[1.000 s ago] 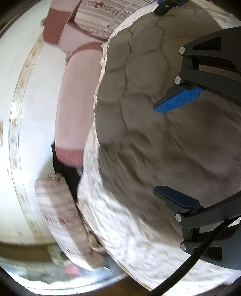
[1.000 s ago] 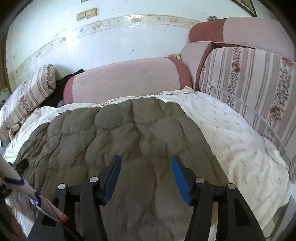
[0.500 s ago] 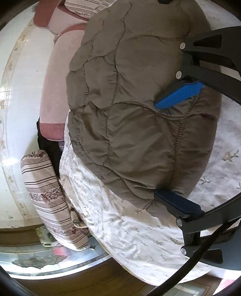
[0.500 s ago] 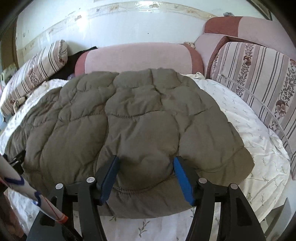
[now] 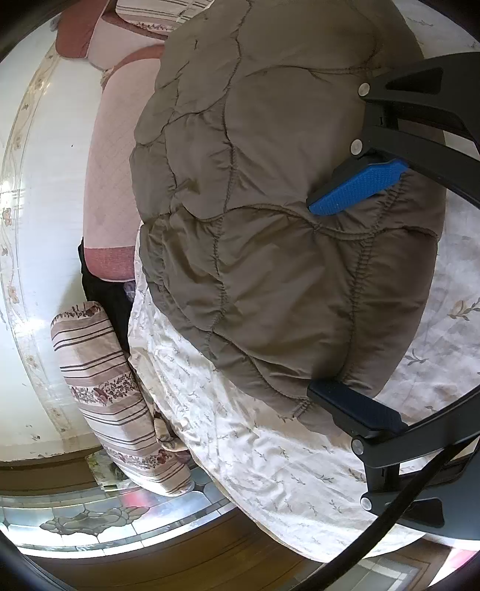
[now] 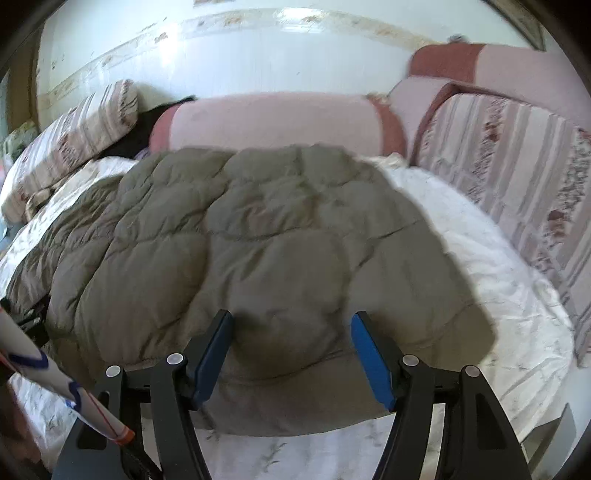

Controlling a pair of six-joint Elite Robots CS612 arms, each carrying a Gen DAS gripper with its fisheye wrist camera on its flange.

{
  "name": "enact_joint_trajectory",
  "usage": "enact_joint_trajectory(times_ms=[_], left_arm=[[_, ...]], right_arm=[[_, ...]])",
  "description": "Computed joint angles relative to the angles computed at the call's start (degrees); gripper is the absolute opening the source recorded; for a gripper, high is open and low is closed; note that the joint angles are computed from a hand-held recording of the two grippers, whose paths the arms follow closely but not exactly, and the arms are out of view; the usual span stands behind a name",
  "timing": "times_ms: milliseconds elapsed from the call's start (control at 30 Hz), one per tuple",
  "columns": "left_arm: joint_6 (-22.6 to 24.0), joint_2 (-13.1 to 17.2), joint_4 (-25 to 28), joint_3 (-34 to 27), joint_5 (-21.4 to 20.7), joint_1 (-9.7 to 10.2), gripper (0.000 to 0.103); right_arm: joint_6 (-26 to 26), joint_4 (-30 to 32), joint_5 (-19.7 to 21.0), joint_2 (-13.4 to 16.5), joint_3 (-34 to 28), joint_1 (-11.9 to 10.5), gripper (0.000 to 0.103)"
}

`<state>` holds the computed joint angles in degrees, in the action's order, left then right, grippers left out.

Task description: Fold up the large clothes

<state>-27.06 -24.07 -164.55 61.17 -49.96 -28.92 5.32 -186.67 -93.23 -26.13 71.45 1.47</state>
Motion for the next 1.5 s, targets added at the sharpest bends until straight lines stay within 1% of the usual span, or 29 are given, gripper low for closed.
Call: enact_joint_trajectory(times_ms=[33,100,133,167,233,267,333,367,433,533,600,667,700,767,900,1033,1067,1133,1167,1233,1300,1367,1433,1500], left_arm=[[0.16,-0.02,-0.09,0.05,-0.02,0.01,0.091],[0.32,-0.03,-0.2,0.09,-0.09,0.02,0.091],[0.33,-0.01,-0.2,0.06,-0.08,0.02,0.091],[0.26,0.02,-0.13,-0.01,0.01,0.0,0.091],[0.18,0.03,-0.06,-0.02,0.12,-0.01,0.091],[0.15,0.04,-0.01,-0.05,0.26,-0.04,0.091],[0.1,0.03,0.06,-0.08,0.42,-0.05,0.091],[0.17,0.03,-0.01,-0.05,0.39,-0.05,0.091],[0.33,0.02,-0.05,-0.03,0.55,-0.06,0.091],[0.39,0.03,-0.05,-0.08,0.62,-0.07,0.091],[0.51,0.08,-0.17,-0.13,0.75,-0.1,0.091],[0.72,0.02,-0.7,0.06,1.02,-0.25,0.091],[0.76,0.03,-0.84,0.06,1.15,-0.28,0.091],[0.79,-0.02,-1.44,0.12,1.28,-0.32,0.091],[0.73,-0.37,-2.91,0.76,1.07,-0.34,0.091],[0.97,-1.11,-5.25,2.23,1.35,-0.58,0.091],[1.3,-1.49,-6.25,2.94,1.77,-0.78,0.091],[2.58,-2.51,-10.09,5.16,3.02,-1.4,0.091],[3.38,-3.17,-12.14,6.46,3.43,-1.77,0.091],[5.9,-5.05,-17.9,10.12,3.36,-2.54,0.091],[7.76,-6.94,-22.46,13.35,3.07,-3.24,0.091],[9.66,-9.33,-26.71,16.87,2.22,-3.95,0.091],[10.67,-11.58,-29.58,19.66,1.95,-4.62,0.091],[11.51,-13.94,-32.79,22.45,2.75,-5.48,0.096]], right_arm=[[0.96,-1.86,-1.4,-0.13,0.44,-0.19,0.071],[3.2,-3.42,-2.7,-0.38,0.94,-0.64,0.071],[5.17,-3.78,-3.94,-0.56,1.24,-0.99,0.071],[7.07,-3.11,-4.99,-0.67,1.34,-1.35,0.071],[10.34,-0.92,-5.83,-0.96,1.55,-2.01,0.071],[12.26,0.81,-5.1,-1.13,1.63,-2.52,0.071],[13.91,3.67,-2.88,-1.26,1.59,-3.23,0.071],[13.71,5.31,-2.03,-1.24,1.37,-3.42,0.071],[12.67,6.33,-2.25,-1.15,1.11,-3.36,0.071],[12.08,5.37,-3.24,-1.24,1.41,-3.08,0.072],[12.17,2.57,-4.69,-1.42,2.09,-2.75,0.072],[10.01,-1.58,-7.11,-1.25,2.44,-2.05,0.072],[9.17,-2.82,-7.4,-1.13,2.42,-1.9,0.072],[6.83,-6.08,-6.31,-1.08,2.8,-1.58,0.072],[3.95,-7.06,-4.08,-0.83,2.52,-1.1,0.072],[2.53,-7.72,-3.24,-0.99,2.79,-0.72,0.072],[2.15,-8.39,-2.92,-1.29,3.31,-0.61,0.072],[1.52,-9.7,-2.69,-2.5,5.18,-0.36,0.072],[1.72,-10.1,-2.01,-3.09,6.06,-0.36,0.072],[2.56,-12.35,0.54,-5.39,9.75,-0.43,0.074],[1.69,-15.11,1.73,-7.26,12.75,-0.27,0.081],[0.06,-19.07,2.67,-9.79,16.53,-0.14,0.084],[-0.25,-22.39,4.12,-11.89,19.47,-0.33,0.088],[0.05,-26.59,5.43,-14.18,22.68,-0.77,0.094]])
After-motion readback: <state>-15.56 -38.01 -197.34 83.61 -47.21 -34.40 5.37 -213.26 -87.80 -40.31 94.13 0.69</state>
